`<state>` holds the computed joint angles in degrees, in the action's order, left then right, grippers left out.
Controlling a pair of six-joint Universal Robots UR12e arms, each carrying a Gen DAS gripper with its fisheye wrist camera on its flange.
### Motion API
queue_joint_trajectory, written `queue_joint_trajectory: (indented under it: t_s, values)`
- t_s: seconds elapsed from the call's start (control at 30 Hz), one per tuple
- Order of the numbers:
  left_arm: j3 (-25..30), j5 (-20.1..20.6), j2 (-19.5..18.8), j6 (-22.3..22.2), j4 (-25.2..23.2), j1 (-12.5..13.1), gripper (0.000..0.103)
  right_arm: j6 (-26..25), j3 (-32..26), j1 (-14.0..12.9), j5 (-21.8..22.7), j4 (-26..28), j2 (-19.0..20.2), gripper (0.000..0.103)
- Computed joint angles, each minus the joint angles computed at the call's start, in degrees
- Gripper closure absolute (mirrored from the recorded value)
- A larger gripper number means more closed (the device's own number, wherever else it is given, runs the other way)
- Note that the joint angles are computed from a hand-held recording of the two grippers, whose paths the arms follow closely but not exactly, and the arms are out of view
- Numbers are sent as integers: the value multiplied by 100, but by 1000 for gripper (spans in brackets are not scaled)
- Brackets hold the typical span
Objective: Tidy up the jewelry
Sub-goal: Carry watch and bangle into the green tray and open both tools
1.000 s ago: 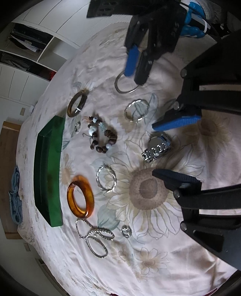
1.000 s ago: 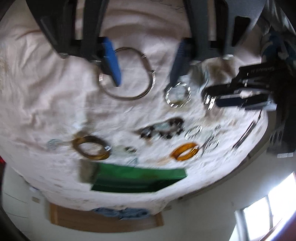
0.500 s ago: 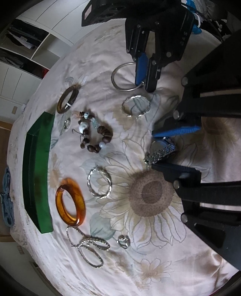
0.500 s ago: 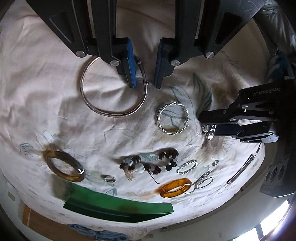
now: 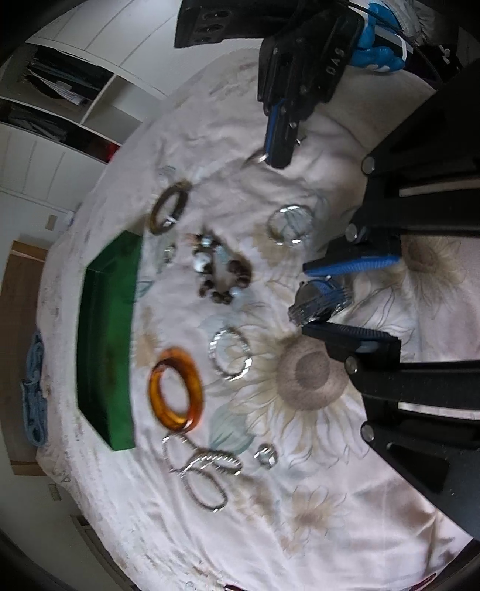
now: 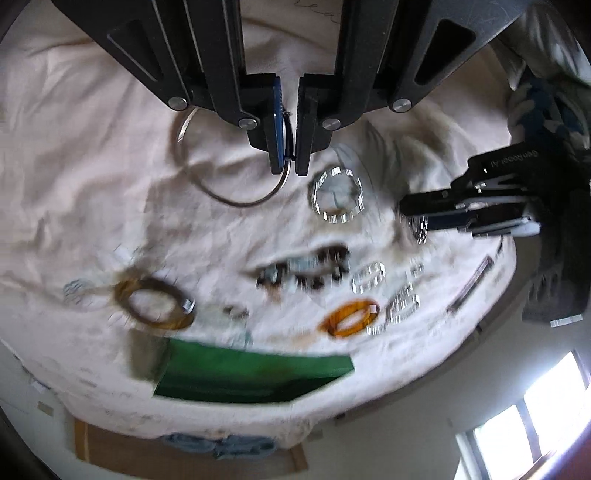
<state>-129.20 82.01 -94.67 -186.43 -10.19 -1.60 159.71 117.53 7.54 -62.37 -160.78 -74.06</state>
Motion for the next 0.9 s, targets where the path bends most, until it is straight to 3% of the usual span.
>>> queue_joint_trajectory:
  t_s: [0.23, 0.47, 0.73, 0.9]
  values:
    - [31, -271, 200, -199, 275, 279, 79, 610, -5, -158, 419, -710, -172, 97]
    - [409, -352, 116, -460, 517, 535, 79, 1303, -510, -133, 519, -1318, 1, 97]
    - [1267, -108, -439, -683, 368, 712, 79, 1850, -1519, 70, 94, -1733, 521, 97]
    - [1798, -33, -904, -807, 248, 793, 79, 2012, -2076, 218, -195, -1633, 983, 97]
